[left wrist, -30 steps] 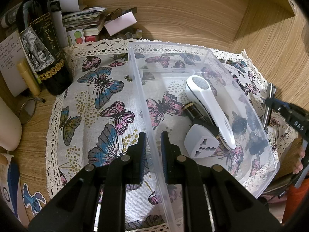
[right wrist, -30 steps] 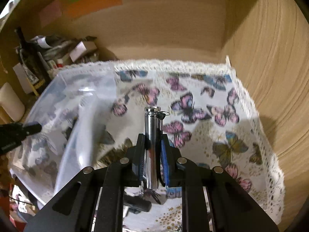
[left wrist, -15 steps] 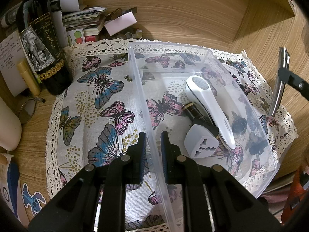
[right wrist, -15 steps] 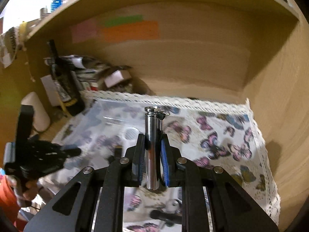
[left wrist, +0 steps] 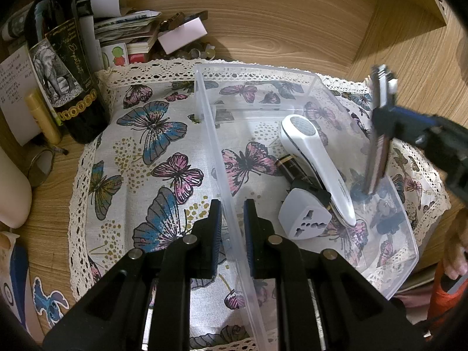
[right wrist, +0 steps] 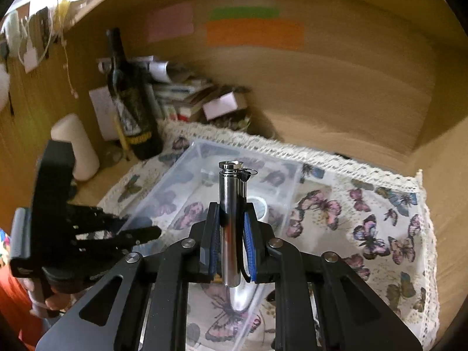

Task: Organize rigid objects
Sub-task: 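Carry the silver cylinder into the box and open the right tool, then reach the right tool down to the black-handled tool on the cloth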

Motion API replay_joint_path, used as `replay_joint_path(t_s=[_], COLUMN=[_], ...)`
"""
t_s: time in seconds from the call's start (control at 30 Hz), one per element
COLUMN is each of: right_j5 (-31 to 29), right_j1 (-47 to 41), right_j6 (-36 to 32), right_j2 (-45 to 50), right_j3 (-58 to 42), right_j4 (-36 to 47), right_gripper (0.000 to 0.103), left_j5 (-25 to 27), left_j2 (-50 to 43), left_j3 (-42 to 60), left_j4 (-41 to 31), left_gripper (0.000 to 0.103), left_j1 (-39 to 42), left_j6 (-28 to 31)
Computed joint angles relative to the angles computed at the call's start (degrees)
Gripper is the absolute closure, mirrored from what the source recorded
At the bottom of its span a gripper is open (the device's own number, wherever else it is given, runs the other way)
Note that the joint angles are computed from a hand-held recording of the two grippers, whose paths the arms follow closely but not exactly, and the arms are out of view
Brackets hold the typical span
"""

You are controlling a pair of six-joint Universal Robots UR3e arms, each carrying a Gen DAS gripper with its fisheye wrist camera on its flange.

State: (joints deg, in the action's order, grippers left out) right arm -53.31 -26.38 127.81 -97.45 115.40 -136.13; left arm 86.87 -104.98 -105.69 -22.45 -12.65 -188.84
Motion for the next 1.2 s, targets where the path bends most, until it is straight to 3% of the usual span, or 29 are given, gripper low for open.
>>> replay_joint_path(t_s=[0.27,0.47,0.93,1.2], right_j5=[-8.4,-10.9,-3.4,-4.9], right_j1=[6.2,8.2,-1.5,-8.4], right_j6=[1.0,3.2,0.8,-1.9], right_j2=[8.1,11.7,0.3,-2.8], right_j3=[-3.8,-6.1,-1.9,1.8], right_j4=[-1.7,-1.7,-0.5,-0.6], right_gripper=[0.088,0.088,0.078,0.072], left_j5=[-0.5,-0.6,-1.2,-1.4], left_j2=[0.0,0.2,0.3,0.3], left_j3=[-0.4,-0.7,-1.0,-1.1], left_j4=[0.8,0.9,1.3,1.5], left_gripper=[0.088,0.088,0.088,0.088], left_j1=[0.1,0.3,0.5,0.6], left_j6=[0.2,0.3,0.6,0.7])
